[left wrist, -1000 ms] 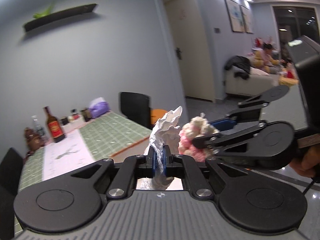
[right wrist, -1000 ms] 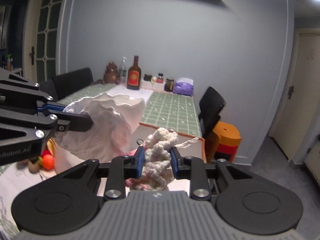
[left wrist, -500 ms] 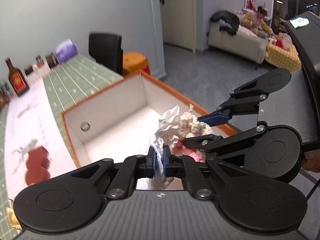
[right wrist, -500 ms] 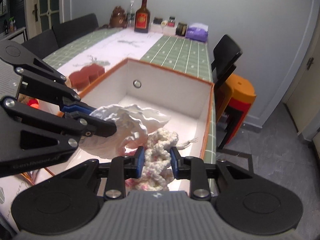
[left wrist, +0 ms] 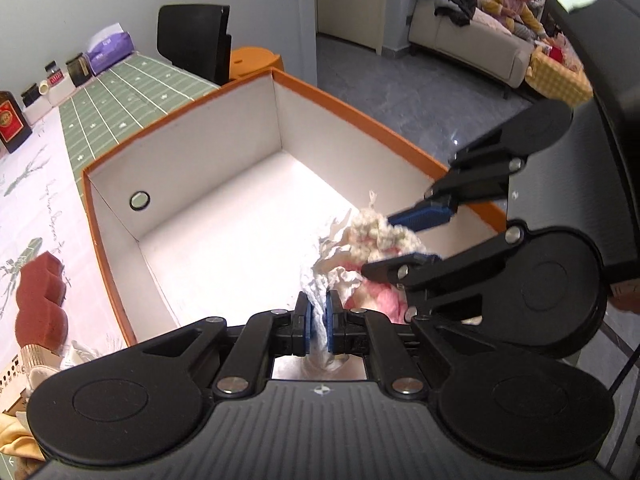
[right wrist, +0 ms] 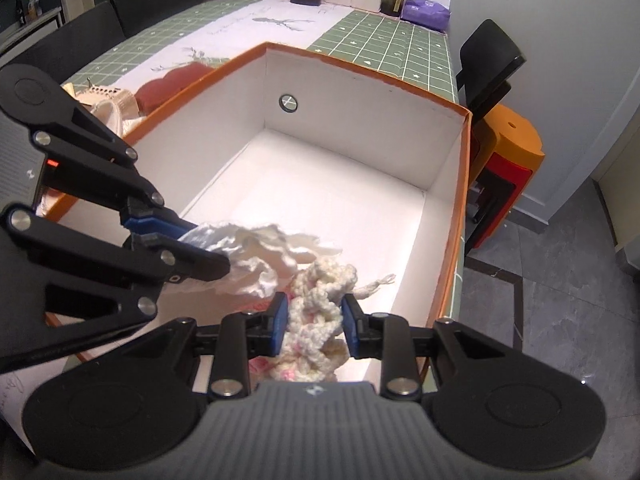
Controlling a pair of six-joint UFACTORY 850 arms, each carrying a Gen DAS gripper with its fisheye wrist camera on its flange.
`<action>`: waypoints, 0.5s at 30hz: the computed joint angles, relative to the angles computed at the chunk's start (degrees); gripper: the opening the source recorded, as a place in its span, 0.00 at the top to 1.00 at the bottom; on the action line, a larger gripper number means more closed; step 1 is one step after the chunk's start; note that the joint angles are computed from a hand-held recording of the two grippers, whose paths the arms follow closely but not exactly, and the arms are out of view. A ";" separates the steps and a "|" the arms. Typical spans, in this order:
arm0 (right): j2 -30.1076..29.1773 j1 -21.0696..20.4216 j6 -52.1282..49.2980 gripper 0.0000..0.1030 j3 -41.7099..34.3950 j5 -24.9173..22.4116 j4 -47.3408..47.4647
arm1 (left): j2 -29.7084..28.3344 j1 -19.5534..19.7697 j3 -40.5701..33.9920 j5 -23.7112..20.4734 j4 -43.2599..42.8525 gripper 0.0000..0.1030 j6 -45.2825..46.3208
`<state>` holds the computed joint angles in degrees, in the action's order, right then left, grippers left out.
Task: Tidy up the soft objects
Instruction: 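Carry both items over the orange box and open both tools to drop them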
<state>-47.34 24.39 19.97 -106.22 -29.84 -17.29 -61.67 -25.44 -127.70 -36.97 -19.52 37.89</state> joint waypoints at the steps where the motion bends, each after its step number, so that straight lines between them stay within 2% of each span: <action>1: -0.48 0.09 -0.35 0.72 -0.80 -0.71 -0.05 | -0.43 -0.02 -0.68 -0.67 0.73 0.92 -0.63; 7: -1.88 0.33 -1.45 0.66 -3.33 -3.67 -0.16 | -0.01 0.35 0.26 -0.20 0.25 0.88 -1.33; 8: -1.97 0.37 -1.38 0.66 -3.57 -3.97 -0.32 | 0.35 0.47 0.73 0.08 -0.44 0.84 -0.96; 12: -2.08 0.60 -1.69 0.53 -4.54 -6.15 -0.83 | 2.23 0.62 3.19 2.28 -1.39 0.71 -0.95; 15: -1.71 0.89 -0.85 0.48 -4.72 -7.26 -2.48 | 4.00 0.80 5.70 4.55 -2.38 0.52 -0.69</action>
<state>-49.05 25.28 19.12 -110.94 -37.11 -19.77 -57.68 -24.65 -122.01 -32.42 -21.90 37.21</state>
